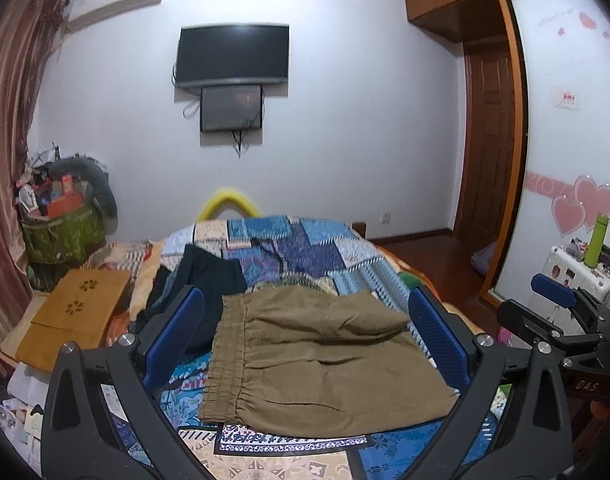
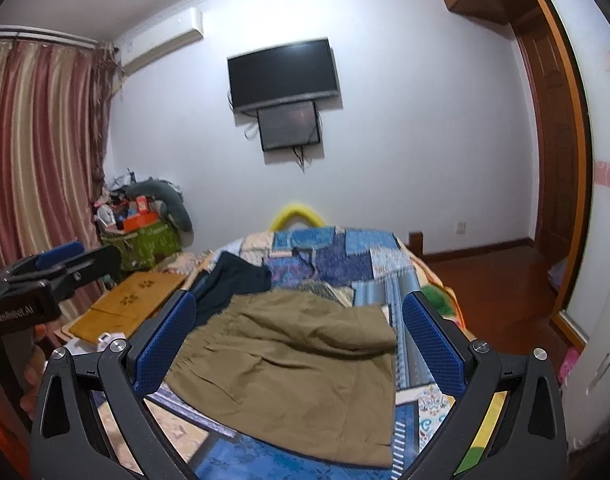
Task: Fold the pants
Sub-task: 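Grasp the elastic waistband with the left tool while the right tool grasps the pants edge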
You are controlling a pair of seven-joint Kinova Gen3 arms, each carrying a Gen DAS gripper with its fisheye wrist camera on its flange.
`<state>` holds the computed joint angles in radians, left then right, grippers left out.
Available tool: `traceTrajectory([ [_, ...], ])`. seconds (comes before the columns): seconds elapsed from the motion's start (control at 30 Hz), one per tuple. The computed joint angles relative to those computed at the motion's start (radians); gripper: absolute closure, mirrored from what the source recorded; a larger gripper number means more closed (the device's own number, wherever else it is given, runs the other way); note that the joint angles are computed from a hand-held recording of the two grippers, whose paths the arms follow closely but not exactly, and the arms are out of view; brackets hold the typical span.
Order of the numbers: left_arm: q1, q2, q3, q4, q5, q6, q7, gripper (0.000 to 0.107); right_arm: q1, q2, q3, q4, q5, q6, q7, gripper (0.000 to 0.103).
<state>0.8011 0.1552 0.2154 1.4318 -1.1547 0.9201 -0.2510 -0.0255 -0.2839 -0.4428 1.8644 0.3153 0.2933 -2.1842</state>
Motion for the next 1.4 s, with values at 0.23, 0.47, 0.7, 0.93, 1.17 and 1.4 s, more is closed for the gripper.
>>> traceTrajectory([
  [0.23, -0.187, 0.1, 0.048, -0.104, 0.263, -0.031, -0.258, 0.004, -0.04, 0.128, 0.059, -0.021, 0.041, 0.09, -0.022, 0.0],
  [0.47, -0.369, 0.259, 0.128, -0.266, 0.481, 0.069, -0.543, 0.004, 0.037, 0.26, 0.066, -0.093, -0.168, 0.185, 0.238, 0.0],
  [0.7, -0.397, 0.394, -0.022, -0.453, 0.766, 0.179, -0.792, 0.004, 0.123, 0.413, 0.053, -0.216, -0.369, 0.291, 0.523, 0.006],
  [0.93, -0.443, 0.545, -0.113, -0.677, 0.96, 0.331, -0.964, 0.004, -0.072, 0.542, 0.334, -0.353, -0.556, 0.429, 0.714, 0.027],
  [1.17, -0.468, 0.678, -0.163, -0.893, 1.058, 0.487, -1.025, 0.024, -0.06, 0.644, 0.341, -0.467, -0.596, 0.54, 0.764, 0.039],
  [1.4, -0.528, 0.703, -0.143, -0.879, 1.182, 0.467, -1.055, 0.04, -0.13, 0.697, 0.367, -0.539, -0.495, 0.597, 0.705, 0.047],
])
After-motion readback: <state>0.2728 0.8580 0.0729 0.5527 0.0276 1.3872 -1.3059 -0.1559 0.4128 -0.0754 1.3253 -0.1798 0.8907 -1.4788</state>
